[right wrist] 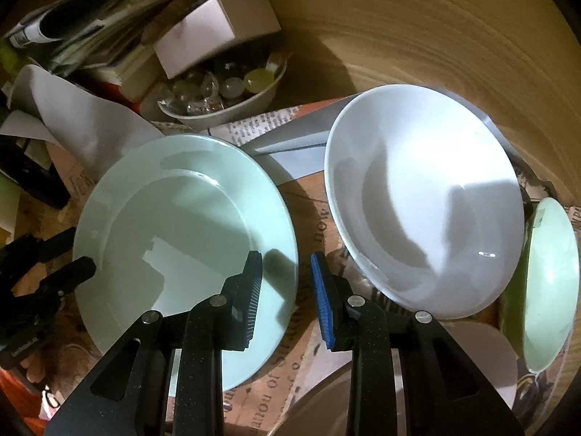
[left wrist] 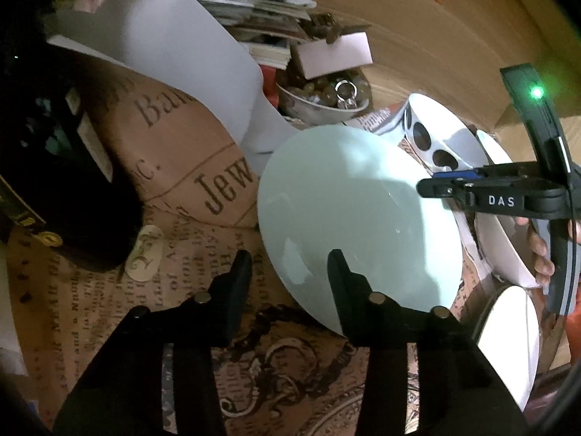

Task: Organize plates and bowls
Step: 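Lift the mint green plate with both tools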

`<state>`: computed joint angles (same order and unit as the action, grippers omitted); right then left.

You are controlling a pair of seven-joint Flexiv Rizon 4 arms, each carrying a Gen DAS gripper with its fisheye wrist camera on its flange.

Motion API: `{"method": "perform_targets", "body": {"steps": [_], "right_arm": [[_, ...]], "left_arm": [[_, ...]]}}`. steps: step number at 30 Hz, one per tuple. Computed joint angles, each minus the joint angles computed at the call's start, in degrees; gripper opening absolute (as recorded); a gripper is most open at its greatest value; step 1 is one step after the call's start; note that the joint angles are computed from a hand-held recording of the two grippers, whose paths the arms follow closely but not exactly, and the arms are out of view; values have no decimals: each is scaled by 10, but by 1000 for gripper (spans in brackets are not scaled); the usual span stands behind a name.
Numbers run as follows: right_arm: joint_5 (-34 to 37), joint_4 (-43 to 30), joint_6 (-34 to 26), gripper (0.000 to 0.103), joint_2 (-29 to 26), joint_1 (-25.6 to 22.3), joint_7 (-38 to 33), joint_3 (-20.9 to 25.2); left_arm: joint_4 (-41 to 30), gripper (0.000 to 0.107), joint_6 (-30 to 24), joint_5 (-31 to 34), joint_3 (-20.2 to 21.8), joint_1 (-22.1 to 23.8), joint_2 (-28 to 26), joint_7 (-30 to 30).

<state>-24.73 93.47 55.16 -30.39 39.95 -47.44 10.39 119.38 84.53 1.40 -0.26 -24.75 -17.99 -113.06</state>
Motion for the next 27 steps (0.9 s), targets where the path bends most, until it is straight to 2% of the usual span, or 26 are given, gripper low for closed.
{"method": "perform_targets", "body": {"steps": [3,8,13,14,17,27], "right_arm": [[-11,-8,-18,26,-4,8,-1,-5],[-11,-39,-45,28,-24,20,-10,0],[-18,-41,-46,28,-28,30,0,-7],[-17,-40,-45,28,-27,31,2,-6],[-20,-45,-37,26,-34,33,4,-9],[-36,10,31,24,-2,28,37,-15]], "left_arm": [[12,39,10,-28,-34,27,-1,31],[26,37,29,-65,-63,48,-4,69],[31,32,36,-79,-63,43,-4,86],[31,32,35,-80,-59,38,-5,89],[13,32,20,-42,0,-10,-8,53],[12,32,25,6,32,-29,-1,-2]]}}
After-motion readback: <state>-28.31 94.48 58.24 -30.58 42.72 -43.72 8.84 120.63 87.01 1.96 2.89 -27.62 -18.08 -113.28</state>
